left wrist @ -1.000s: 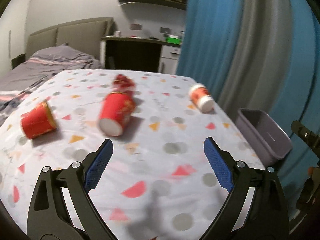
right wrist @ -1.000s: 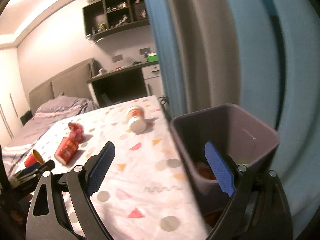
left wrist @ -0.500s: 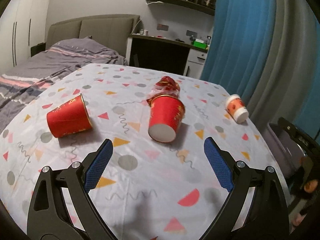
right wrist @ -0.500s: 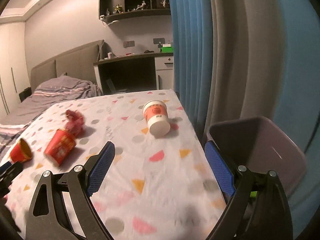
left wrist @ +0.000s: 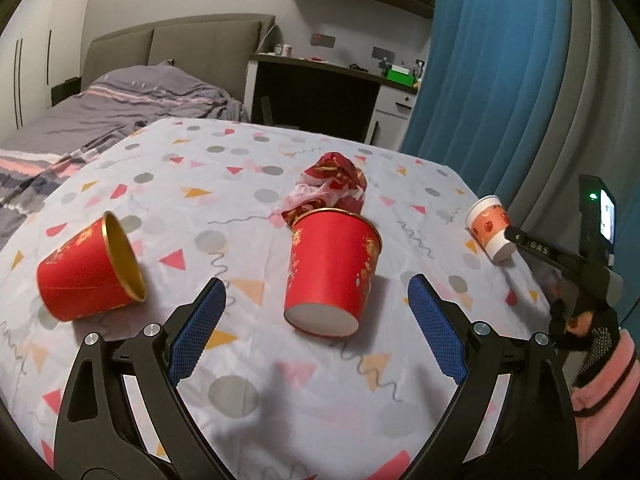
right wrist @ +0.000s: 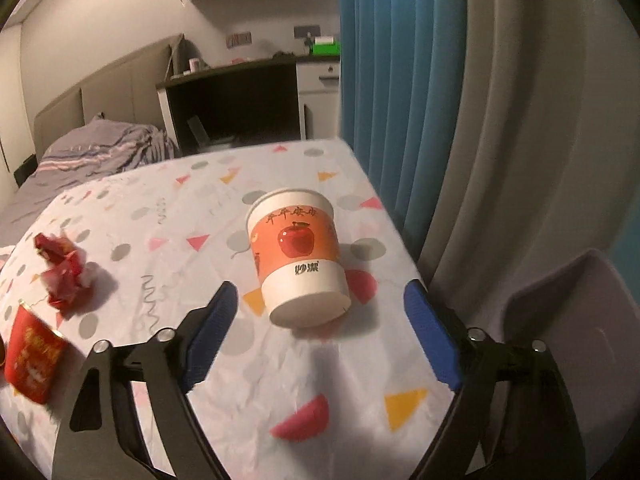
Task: Collect trash
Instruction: 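Move both open tools back toward the red cups on the bed, then grasp the upright red cup with the left tool while the right tool grasps the orange apple cup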
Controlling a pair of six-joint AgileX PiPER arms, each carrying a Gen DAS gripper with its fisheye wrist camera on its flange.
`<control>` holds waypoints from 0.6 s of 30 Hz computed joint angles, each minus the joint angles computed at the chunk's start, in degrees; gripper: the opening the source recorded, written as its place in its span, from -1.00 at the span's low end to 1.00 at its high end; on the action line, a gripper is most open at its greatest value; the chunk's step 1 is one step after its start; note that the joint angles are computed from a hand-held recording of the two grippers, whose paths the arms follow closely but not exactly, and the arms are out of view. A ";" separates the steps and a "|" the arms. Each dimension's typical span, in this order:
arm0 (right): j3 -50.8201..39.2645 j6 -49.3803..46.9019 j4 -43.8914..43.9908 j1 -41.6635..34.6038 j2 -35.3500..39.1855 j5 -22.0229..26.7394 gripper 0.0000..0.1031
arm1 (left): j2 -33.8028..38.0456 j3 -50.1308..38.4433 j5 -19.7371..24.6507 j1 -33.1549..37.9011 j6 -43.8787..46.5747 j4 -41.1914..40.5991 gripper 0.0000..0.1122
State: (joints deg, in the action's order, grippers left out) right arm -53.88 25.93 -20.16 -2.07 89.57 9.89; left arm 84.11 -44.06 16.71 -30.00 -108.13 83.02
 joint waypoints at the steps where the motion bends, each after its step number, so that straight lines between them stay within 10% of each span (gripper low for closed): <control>1: -0.56 -2.02 2.19 -0.15 0.63 0.05 0.60 | 0.54 -0.43 -0.29 0.22 0.40 -0.27 0.62; 18: -6.99 -22.11 20.62 -2.17 7.14 4.32 0.15 | 7.69 -6.37 -8.45 5.21 18.45 -16.83 0.61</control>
State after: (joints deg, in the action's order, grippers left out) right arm -60.87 3.82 0.46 -4.24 96.71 14.21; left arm 91.80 -50.43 8.26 -24.79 -89.68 66.19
